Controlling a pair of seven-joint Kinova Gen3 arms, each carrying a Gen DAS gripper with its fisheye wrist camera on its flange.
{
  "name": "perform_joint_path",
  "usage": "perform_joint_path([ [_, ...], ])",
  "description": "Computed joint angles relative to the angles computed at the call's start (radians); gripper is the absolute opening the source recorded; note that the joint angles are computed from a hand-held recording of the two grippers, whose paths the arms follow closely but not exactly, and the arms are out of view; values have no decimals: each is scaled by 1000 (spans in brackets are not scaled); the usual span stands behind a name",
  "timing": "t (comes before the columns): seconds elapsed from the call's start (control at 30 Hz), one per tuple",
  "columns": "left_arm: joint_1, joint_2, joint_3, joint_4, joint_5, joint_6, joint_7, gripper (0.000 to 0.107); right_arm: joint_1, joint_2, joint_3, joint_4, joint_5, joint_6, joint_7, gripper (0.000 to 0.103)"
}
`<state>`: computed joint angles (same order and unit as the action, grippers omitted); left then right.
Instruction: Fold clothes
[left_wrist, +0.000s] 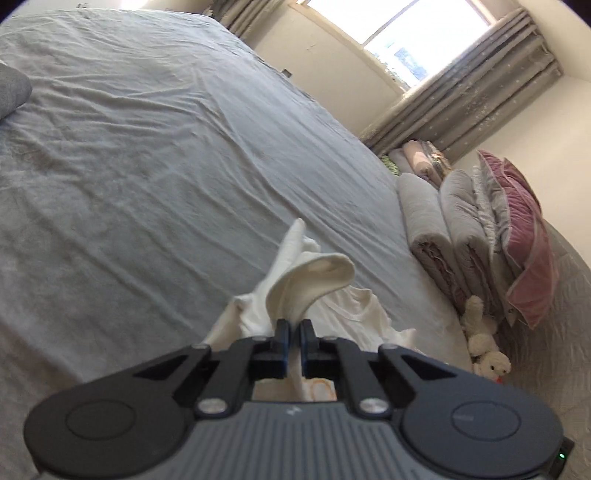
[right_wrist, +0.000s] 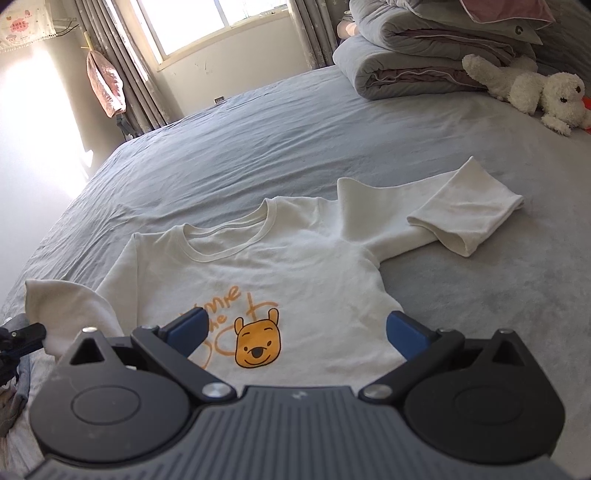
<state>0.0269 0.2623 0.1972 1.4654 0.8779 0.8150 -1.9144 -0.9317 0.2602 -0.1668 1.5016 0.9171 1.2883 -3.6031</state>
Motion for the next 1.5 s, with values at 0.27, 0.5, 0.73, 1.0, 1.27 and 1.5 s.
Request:
perform_joint_path([
  [0.27,-16,3,12,-4,30,13,-73,26,106,-5,-115,22,18,-74,-37,103],
  [0.5,86,147,-135,-149,-152,112,207,38,140,-32,-99,89,0,-249,-105,103],
  [0.73,9,173,-8,-156,-233,65,317,46,214,-17,-78,98,-30,-365,-87,103],
  [1.0,39,213,6,-192,-287,68,366,49,112,-30,157,224,106,-651,-370,103],
  [1.27,37,222,40,-183,-313,63,295,8,284,19,-46,179,176,-664,-247,41],
  [1.5,-49,189,67,-112,-140,-7,184,39,96,-59,45,198,361,-569,-204,7],
])
